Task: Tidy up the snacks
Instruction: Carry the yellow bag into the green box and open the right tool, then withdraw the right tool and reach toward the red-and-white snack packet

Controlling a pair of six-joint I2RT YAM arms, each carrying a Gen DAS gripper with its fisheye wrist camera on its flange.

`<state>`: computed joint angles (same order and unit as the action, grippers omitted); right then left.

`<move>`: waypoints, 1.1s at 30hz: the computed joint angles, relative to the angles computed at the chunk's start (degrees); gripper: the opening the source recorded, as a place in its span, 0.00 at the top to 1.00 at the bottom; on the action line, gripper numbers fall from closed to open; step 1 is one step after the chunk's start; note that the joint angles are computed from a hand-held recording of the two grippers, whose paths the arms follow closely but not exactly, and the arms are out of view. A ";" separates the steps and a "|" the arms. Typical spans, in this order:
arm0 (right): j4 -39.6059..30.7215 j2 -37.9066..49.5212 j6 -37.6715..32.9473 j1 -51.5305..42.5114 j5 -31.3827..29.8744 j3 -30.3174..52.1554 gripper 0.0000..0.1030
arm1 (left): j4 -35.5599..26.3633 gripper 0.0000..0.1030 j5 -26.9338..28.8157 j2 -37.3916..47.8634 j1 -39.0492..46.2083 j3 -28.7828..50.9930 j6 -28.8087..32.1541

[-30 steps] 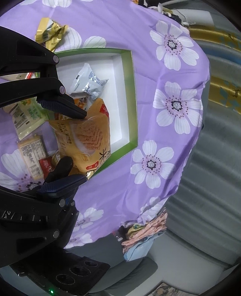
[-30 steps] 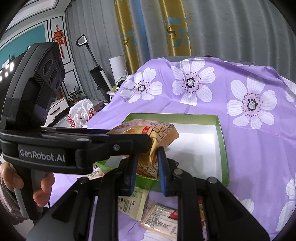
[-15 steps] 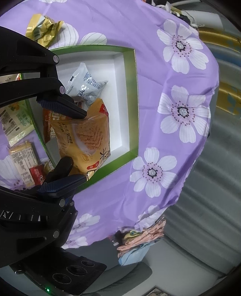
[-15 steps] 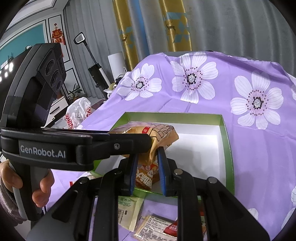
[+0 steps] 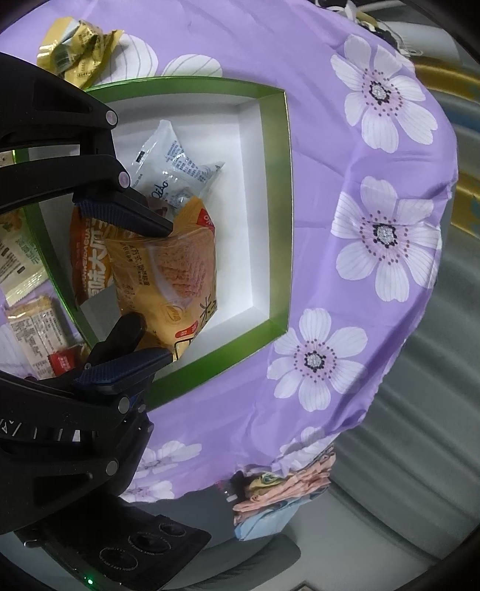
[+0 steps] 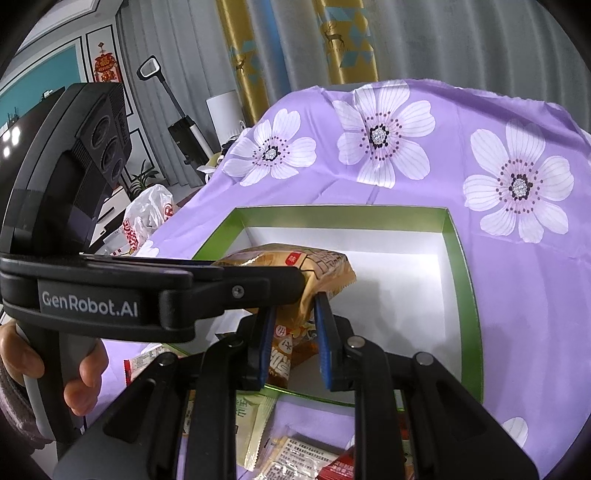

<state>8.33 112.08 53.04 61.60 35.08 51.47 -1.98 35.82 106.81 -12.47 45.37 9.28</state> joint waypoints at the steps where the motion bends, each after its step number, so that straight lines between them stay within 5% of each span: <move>1: 0.06 0.20 -0.04 -0.20 -0.32 0.11 0.78 | -0.11 0.39 -0.14 0.27 0.00 0.21 -0.01; 13: -1.48 1.67 2.20 -0.79 -1.30 1.50 0.76 | 0.26 0.39 -1.45 2.00 0.36 1.15 -0.72; 18: -3.81 0.97 4.20 0.28 0.70 1.84 0.64 | -0.17 0.32 -1.48 1.53 1.12 0.94 -0.46; 20: -5.98 0.44 5.58 1.18 2.25 2.31 0.60 | -0.40 0.25 -1.27 0.74 1.81 0.47 -0.49; 33: -32.71 -3.08 19.25 10.30 16.06 10.57 0.24 | -5.06 0.23 0.32 -10.38 5.28 -5.17 3.73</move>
<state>-24.38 109.00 72.30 71.90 51.13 62.04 -7.04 36.14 96.43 -7.19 40.20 13.01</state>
